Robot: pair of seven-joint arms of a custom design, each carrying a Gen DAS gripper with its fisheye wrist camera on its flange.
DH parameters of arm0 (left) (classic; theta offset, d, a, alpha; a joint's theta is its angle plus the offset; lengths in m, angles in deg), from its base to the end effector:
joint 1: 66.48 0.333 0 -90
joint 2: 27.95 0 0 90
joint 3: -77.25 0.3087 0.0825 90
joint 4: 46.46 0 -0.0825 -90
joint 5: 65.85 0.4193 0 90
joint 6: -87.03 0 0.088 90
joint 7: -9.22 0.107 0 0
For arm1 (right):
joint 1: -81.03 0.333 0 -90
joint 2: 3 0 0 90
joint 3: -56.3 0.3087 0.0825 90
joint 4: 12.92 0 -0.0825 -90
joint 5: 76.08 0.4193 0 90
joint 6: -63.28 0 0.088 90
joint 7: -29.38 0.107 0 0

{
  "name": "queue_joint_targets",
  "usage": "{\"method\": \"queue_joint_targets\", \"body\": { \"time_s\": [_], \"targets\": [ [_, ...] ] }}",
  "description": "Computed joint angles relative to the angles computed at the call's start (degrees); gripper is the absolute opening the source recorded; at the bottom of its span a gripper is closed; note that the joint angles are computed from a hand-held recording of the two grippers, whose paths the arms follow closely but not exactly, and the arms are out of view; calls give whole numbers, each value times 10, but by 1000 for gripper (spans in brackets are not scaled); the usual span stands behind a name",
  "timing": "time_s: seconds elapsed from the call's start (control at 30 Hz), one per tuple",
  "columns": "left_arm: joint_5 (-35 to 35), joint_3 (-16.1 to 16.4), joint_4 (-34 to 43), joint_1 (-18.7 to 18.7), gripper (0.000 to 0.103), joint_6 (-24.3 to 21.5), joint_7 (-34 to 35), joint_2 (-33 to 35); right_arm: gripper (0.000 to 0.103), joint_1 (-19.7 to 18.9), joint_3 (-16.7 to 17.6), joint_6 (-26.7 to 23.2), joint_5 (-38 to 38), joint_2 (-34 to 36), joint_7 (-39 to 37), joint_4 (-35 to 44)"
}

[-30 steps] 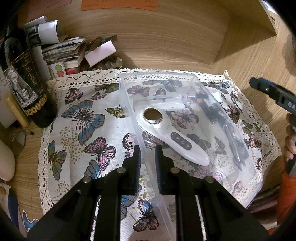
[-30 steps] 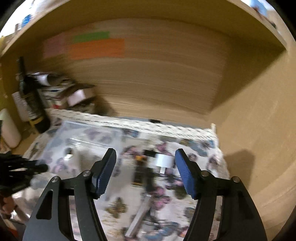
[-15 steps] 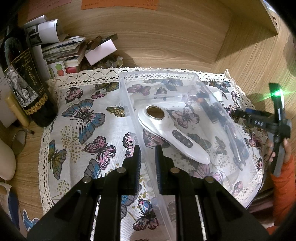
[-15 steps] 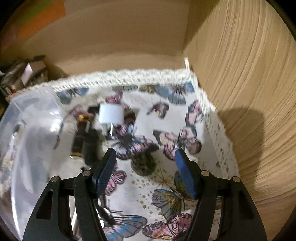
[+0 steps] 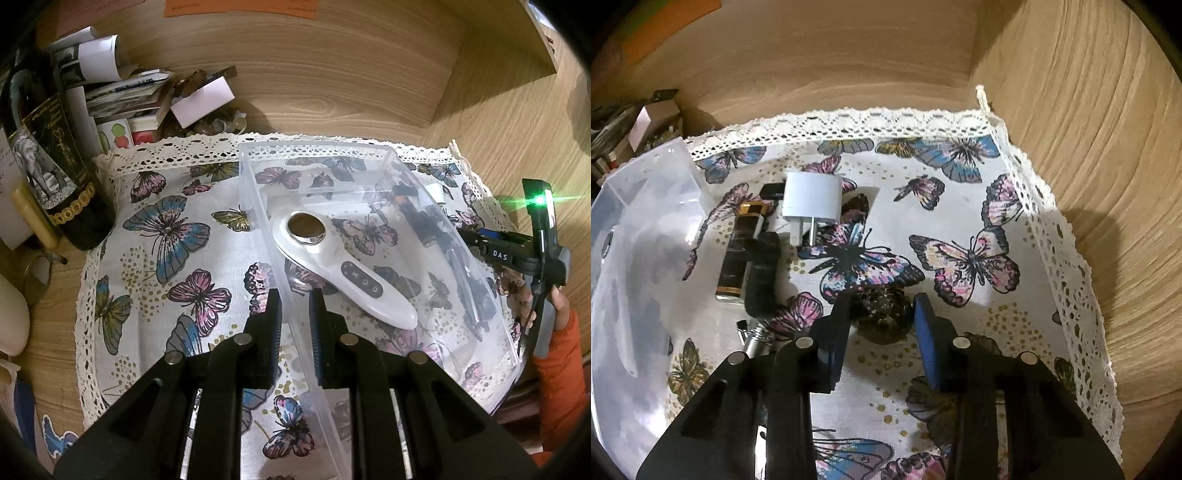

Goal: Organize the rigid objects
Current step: 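Move the right tool back to the dark openwork metal ball, then close the right tool around the dark metal ball and lift it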

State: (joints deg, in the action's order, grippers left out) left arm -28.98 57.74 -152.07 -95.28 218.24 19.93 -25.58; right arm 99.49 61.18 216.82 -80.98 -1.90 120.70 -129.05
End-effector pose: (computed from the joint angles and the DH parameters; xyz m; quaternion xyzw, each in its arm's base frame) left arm 0.4402 -0.4696 0.5291 -0.7341 0.5929 -0.2694 0.1922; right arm 0.5804 0.2531 0.4874 -0.8040 0.5057 -0.1927 0.2463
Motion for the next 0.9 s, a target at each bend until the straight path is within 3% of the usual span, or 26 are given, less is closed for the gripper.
{"method": "queue_joint_targets", "body": {
  "time_s": [0.3,0.9],
  "targets": [
    [2,0,1,-1,15,-1,-1,1,31,3,15,43,27,-66,-44,-47],
    [8,1,7,-3,15,-7,-2,6,32,44,34,86,130,-70,-146,-8]
  ]
}}
